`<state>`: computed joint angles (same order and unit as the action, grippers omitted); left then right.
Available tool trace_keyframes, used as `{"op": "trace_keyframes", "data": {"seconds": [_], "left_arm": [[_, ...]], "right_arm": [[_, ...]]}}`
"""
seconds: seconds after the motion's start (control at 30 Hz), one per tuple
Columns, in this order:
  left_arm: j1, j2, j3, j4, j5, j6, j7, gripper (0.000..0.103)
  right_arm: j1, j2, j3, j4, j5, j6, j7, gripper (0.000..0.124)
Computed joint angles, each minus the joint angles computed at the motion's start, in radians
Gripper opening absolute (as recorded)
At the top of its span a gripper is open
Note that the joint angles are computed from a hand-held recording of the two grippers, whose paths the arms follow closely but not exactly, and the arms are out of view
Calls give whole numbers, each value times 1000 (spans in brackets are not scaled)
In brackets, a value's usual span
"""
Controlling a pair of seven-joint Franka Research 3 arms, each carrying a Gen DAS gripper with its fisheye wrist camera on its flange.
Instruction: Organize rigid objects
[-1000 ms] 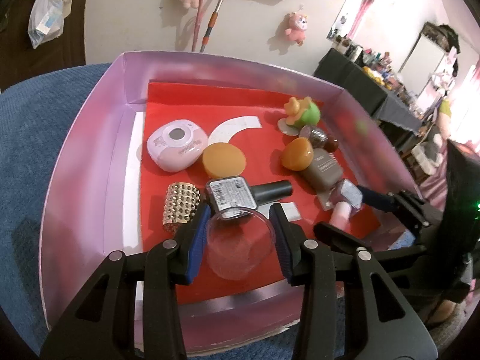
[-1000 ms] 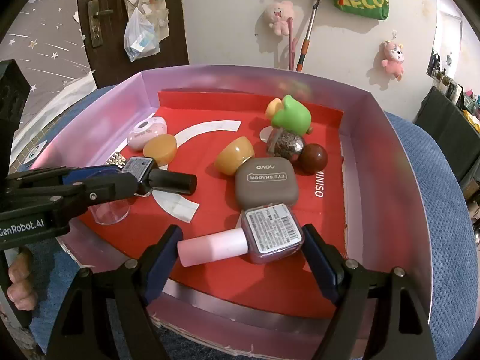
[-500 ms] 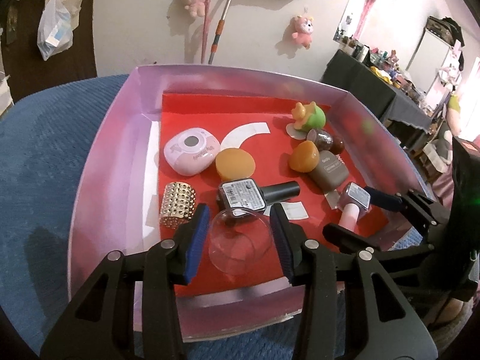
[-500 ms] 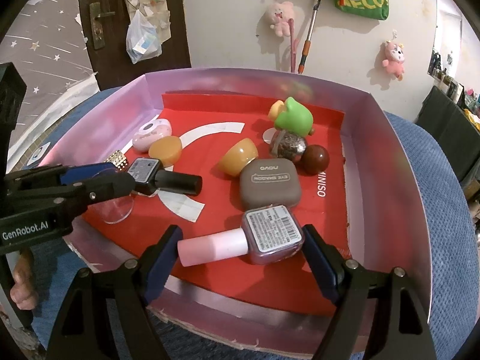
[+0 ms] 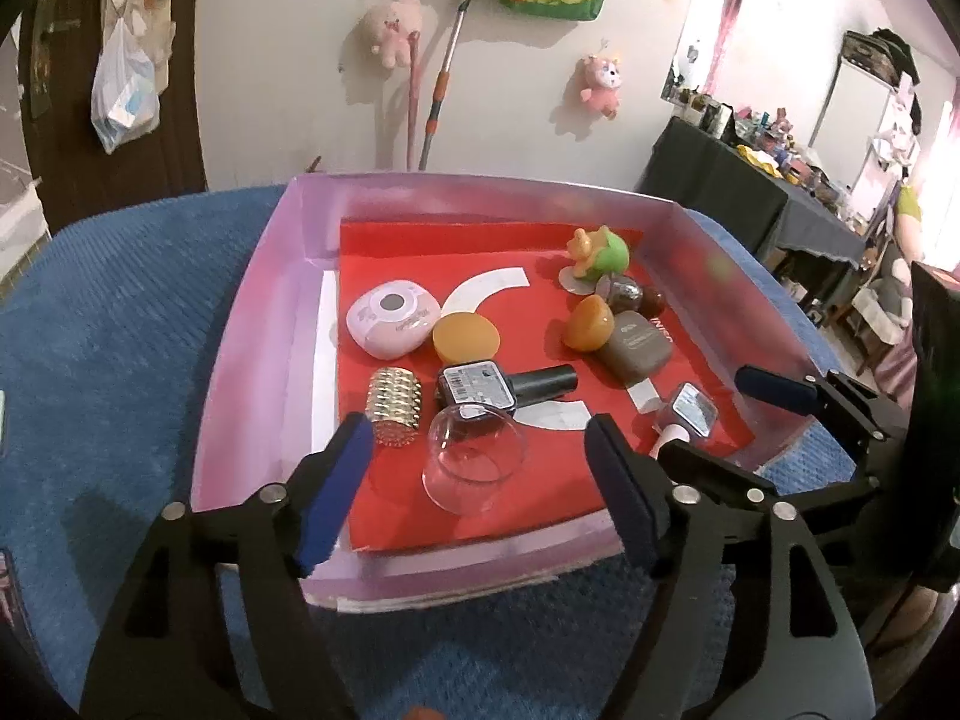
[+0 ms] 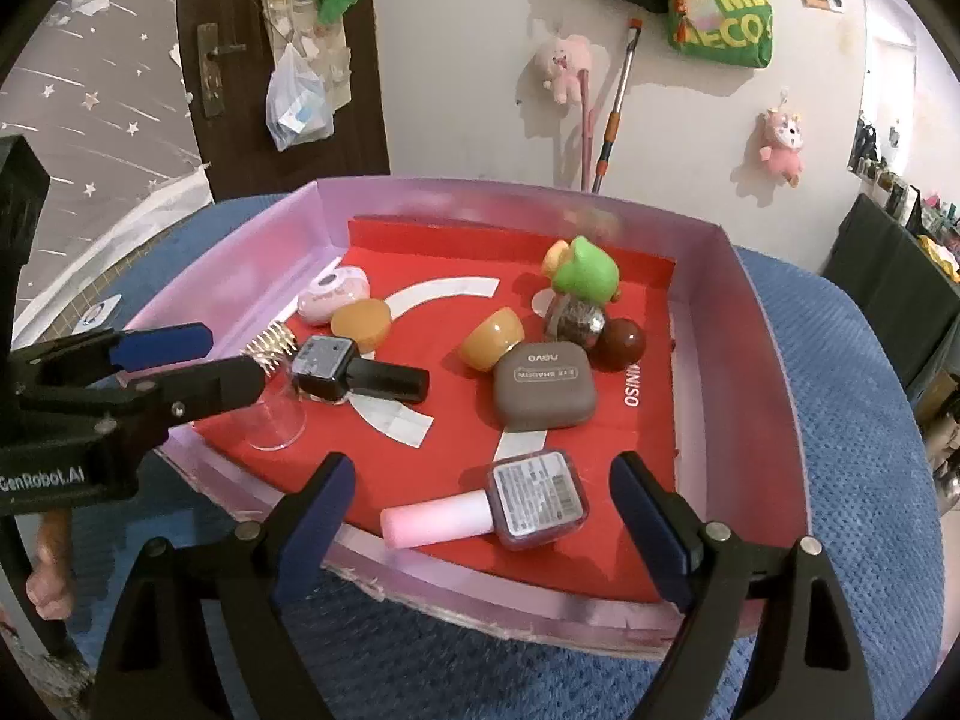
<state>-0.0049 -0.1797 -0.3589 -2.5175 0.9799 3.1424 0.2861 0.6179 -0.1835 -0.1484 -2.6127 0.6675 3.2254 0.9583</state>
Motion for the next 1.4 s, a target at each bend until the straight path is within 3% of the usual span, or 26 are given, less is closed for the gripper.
{"op": "trace_keyframes", "data": {"seconds": [0.03, 0.1, 0.2, 0.3, 0.37, 0.47, 0.6, 0.77, 0.93, 1.07, 1.23, 1.4], "left_arm": [[23, -17, -27, 1, 39, -18, -41, 87], [45, -49, -52, -4, 104, -37, -111, 90], [41, -83, -45, -22, 134, -32, -149, 90], [48, -109, -56, -35, 158, -57, -184, 91], [45, -118, -58, -40, 173, -81, -207, 98], [34, -119, -51, -46, 205, -104, -245, 99], [3, -108, -30, -47, 228, -130, -269, 99], [-36, -102, -1, -52, 258, -151, -284, 99], [-65, -85, 14, -45, 283, -181, -291, 99], [-85, -69, 34, -41, 279, -184, -284, 100], [-99, -51, 46, -36, 284, -193, -289, 100], [-110, -46, 52, -32, 304, -205, -305, 100]], "right_arm": [[18, -8, -16, -4, 10, 3, -7, 89], [38, -21, -30, -13, 18, 13, -9, 89], [14, -38, -4, -38, -7, 43, 32, 96], [91, -67, -85, -61, -24, 68, 64, 99], [100, -83, -98, -76, -39, 81, 92, 99], [95, -100, -96, -95, -60, 95, 138, 102], [-21, -108, 37, -124, -70, 126, 180, 103], [-87, -109, 105, -141, -90, 138, 252, 103], [-218, -93, 236, -148, -95, 138, 301, 103], [-252, -79, 256, -146, -130, 127, 350, 103], [-397, -70, 403, -143, -153, 129, 376, 103], [-496, -70, 503, -142, -174, 126, 403, 103]]}}
